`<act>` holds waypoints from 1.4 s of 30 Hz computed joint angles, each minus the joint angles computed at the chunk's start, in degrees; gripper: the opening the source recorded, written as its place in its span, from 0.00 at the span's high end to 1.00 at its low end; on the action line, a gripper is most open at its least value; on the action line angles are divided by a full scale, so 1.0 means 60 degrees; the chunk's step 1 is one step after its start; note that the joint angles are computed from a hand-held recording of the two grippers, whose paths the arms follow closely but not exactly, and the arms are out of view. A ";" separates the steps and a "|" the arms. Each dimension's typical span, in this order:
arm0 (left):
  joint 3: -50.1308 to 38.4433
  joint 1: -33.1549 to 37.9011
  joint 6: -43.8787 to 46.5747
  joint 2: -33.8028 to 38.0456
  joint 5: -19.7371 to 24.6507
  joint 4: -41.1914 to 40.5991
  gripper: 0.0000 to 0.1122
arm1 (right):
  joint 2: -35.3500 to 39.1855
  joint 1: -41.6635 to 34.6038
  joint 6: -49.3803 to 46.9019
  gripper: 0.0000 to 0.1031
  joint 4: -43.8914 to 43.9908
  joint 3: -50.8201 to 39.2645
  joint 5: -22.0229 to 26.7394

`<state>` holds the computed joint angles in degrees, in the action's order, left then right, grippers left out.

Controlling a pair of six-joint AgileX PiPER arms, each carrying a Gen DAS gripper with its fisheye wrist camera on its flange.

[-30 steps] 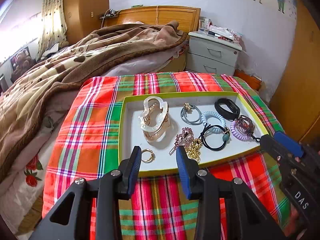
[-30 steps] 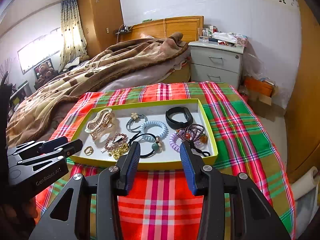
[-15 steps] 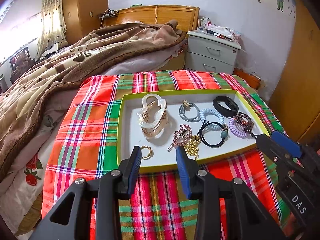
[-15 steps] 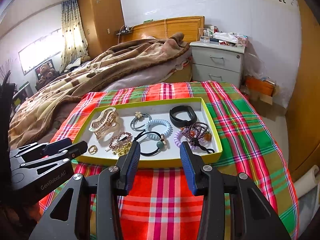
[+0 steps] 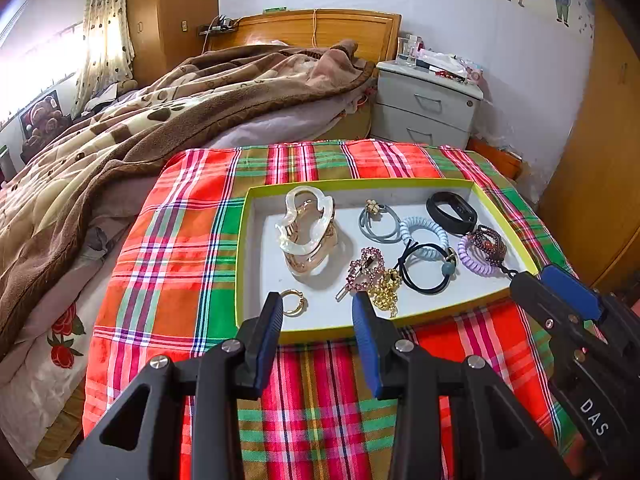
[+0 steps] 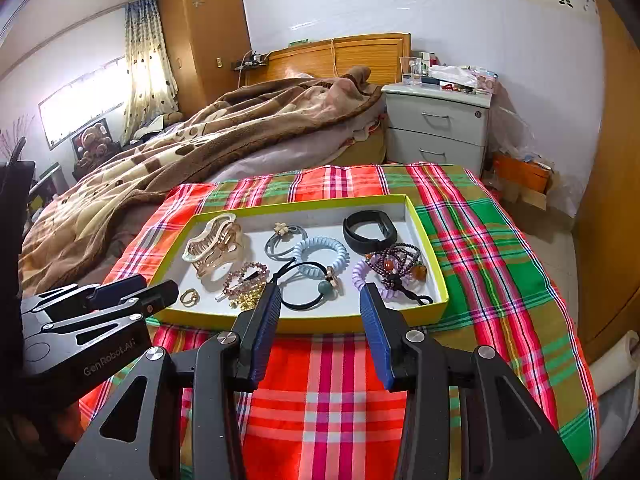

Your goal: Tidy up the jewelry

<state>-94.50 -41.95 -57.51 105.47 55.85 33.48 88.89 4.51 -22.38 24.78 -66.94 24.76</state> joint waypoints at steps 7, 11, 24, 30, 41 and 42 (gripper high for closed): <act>0.0045 0.0031 -0.0055 -0.0015 -0.0019 -0.0003 0.67 | -0.0059 0.0053 0.0106 0.59 -0.0091 0.0064 0.0013; 0.0048 0.0065 -0.0010 -0.0018 -0.0020 -0.0049 0.67 | -0.0072 0.0074 0.0139 0.59 -0.0125 0.0088 -0.0010; 0.0100 0.0130 -0.0008 -0.0046 -0.0103 -0.0107 0.67 | -0.0073 0.0123 0.0179 0.59 -0.0197 0.0126 -0.0037; 0.0141 0.0151 -0.0002 -0.0076 -0.0100 -0.0105 0.67 | -0.0026 0.0125 0.0199 0.59 -0.0216 0.0070 -0.0028; 0.0156 0.0176 0.0018 -0.0058 -0.0141 -0.0145 0.67 | 0.0002 0.0122 0.0241 0.59 -0.0262 0.0030 -0.0005; 0.0150 0.0175 -0.0001 -0.0057 -0.0128 -0.0142 0.67 | 0.0002 0.0124 0.0260 0.59 -0.0289 0.0032 -0.0008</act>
<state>-93.60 -40.90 -57.51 105.12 55.08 32.62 88.90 5.25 -20.82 23.04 -66.76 24.71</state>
